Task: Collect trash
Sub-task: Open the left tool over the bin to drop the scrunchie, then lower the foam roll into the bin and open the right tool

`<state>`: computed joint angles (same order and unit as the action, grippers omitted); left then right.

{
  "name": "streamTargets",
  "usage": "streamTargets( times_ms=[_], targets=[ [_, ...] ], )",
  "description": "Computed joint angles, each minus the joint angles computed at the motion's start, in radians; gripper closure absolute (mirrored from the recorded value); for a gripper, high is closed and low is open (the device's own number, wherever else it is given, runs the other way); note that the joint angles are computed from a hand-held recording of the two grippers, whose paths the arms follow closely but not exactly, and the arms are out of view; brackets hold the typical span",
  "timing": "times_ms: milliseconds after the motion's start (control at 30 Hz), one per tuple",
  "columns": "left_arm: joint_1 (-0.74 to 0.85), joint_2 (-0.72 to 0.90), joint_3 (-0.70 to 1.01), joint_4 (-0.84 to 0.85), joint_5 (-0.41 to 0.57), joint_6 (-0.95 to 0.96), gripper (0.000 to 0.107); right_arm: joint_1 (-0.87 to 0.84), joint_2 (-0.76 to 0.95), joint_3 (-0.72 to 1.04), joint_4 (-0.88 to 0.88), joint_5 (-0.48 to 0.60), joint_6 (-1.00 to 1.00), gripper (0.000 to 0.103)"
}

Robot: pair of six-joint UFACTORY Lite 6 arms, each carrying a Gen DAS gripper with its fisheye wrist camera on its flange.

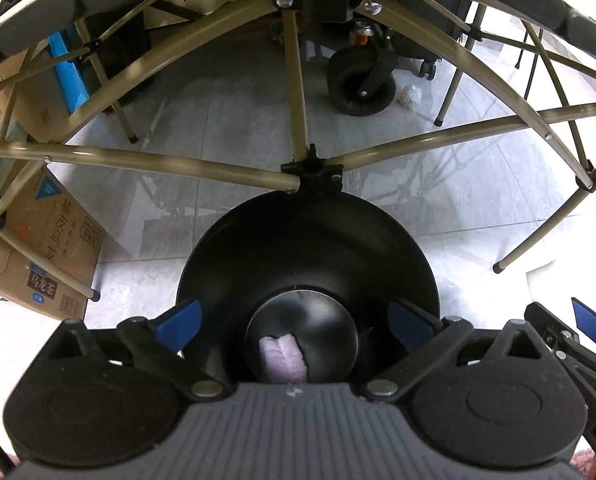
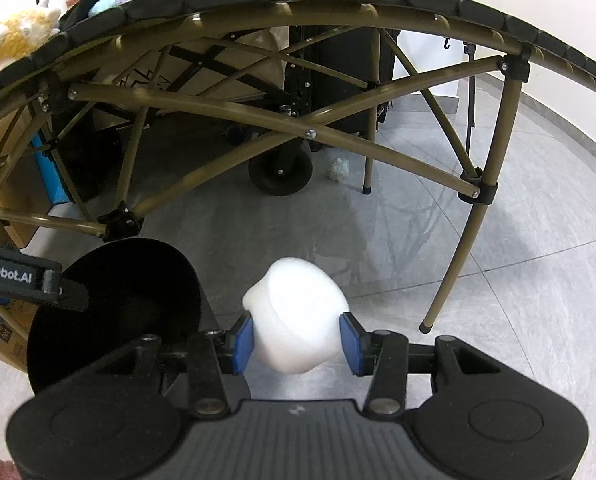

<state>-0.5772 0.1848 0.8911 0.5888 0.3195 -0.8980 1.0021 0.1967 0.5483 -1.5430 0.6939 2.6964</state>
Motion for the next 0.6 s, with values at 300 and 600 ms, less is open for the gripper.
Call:
streamTargets(
  times_ms=[300,600],
  targets=[
    [0.021,-0.022,-0.018,0.005,0.011,0.014,0.005,-0.004,0.001,0.004,-0.013,0.001,0.007,0.059],
    [0.139,-0.11,-0.065,-0.062,0.034,0.141,0.005,0.004,0.068,0.124,-0.023,-0.007,-0.041,0.059]
  ],
)
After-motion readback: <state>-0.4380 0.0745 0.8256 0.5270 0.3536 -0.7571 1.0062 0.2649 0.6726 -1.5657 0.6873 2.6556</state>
